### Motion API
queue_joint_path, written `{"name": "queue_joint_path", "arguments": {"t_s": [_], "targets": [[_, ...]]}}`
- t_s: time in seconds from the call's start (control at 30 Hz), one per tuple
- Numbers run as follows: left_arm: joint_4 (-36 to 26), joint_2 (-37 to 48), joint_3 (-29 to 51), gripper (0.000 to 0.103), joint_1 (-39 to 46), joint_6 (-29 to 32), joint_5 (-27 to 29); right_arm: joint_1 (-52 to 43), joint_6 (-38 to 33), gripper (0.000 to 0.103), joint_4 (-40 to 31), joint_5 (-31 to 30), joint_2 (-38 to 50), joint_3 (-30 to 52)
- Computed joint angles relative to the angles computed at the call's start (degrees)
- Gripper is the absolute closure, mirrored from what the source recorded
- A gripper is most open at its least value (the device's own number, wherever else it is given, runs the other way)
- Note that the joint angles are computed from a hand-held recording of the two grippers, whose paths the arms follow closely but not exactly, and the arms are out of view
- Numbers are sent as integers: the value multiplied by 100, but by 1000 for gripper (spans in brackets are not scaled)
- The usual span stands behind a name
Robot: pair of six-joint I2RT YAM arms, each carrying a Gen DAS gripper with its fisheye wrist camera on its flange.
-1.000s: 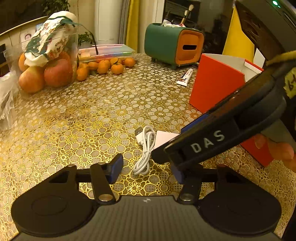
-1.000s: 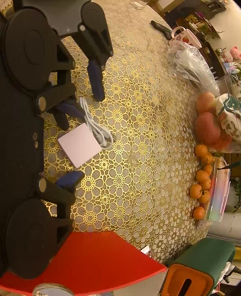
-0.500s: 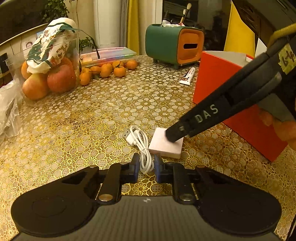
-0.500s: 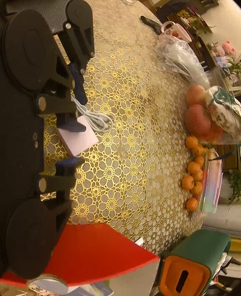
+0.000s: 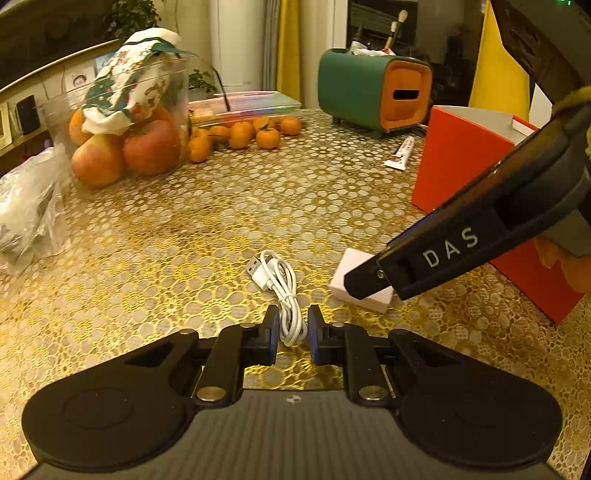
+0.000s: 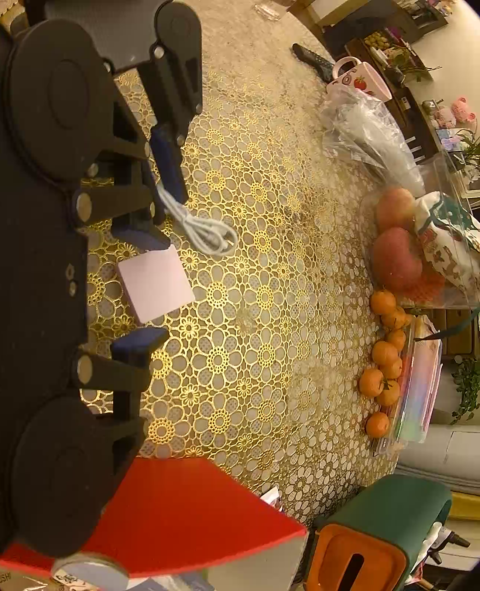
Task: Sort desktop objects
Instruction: 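Lift and carry the cable and charger over the red box with both tools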
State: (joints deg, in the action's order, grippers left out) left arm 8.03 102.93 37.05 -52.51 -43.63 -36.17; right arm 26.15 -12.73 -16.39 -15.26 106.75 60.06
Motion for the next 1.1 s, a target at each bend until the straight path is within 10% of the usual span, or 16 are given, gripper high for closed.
{"name": "queue_joint_path", "arguments": {"t_s": [1.1], "targets": [[-1225,-494,251,88,-722,-1066,-389,-63,-245,59,275,42,-1440,-1405]]}}
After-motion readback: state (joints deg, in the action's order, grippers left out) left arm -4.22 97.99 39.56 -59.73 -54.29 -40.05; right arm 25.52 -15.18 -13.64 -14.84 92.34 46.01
